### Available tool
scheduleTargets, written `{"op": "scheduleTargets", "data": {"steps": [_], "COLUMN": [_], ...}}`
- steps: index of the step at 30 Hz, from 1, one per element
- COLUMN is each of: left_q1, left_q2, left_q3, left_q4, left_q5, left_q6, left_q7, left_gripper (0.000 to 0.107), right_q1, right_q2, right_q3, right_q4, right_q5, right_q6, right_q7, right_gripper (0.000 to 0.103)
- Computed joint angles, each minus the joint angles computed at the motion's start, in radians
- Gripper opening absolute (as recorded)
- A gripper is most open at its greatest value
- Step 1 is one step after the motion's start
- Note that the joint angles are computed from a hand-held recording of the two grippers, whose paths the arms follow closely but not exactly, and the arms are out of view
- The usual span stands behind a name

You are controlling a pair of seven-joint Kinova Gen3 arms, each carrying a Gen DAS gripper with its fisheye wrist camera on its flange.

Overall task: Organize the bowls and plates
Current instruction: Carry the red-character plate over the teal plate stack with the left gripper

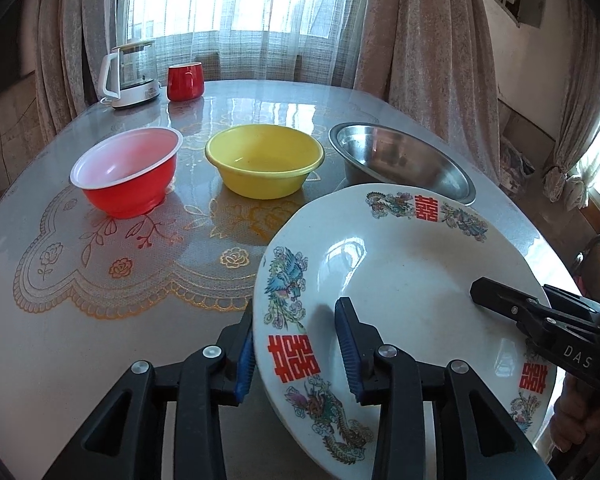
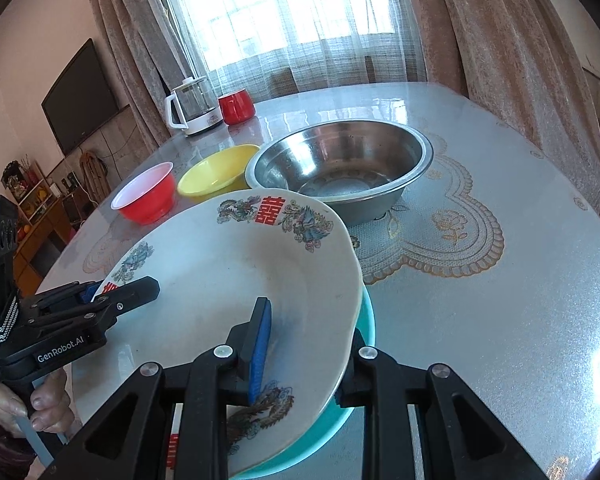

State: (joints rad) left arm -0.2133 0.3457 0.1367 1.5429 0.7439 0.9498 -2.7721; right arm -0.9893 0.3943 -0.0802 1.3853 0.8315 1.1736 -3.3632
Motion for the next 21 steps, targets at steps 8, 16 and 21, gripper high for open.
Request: {"op": "scheduleTargets", "data": {"steps": [8,16,21], "left_q1": [-0.004,-0.016,-0.003], "left_q2": [-0.022,-0.028,-0.05], "left_q3": [-0.009,-0.013,-0.019], "left_q4": [0.017,0.016,0.04], "left_q5": [-0.001,0.026,0.021], "left_q6": [-0.023,-0.016,-0.055], "left_q7": [-0.007,-0.009,-0.007], "left_gripper": [0.035,0.034,0.034], "right_q1": [0.011,0.003,-0.011], "right_q2": [0.001,0.006,0.009], "right_q3": [-0.004,0.004,0.01], "right_q4": [0.0,0.002,0.018], "right_q5": [-0.023,-0.023,0.008], "right_q6": [-0.029,-0.042,-0.047], "right_q7": [0.023,0.01,-0.023], "right_gripper": [0.025,0.026,0.026]}}
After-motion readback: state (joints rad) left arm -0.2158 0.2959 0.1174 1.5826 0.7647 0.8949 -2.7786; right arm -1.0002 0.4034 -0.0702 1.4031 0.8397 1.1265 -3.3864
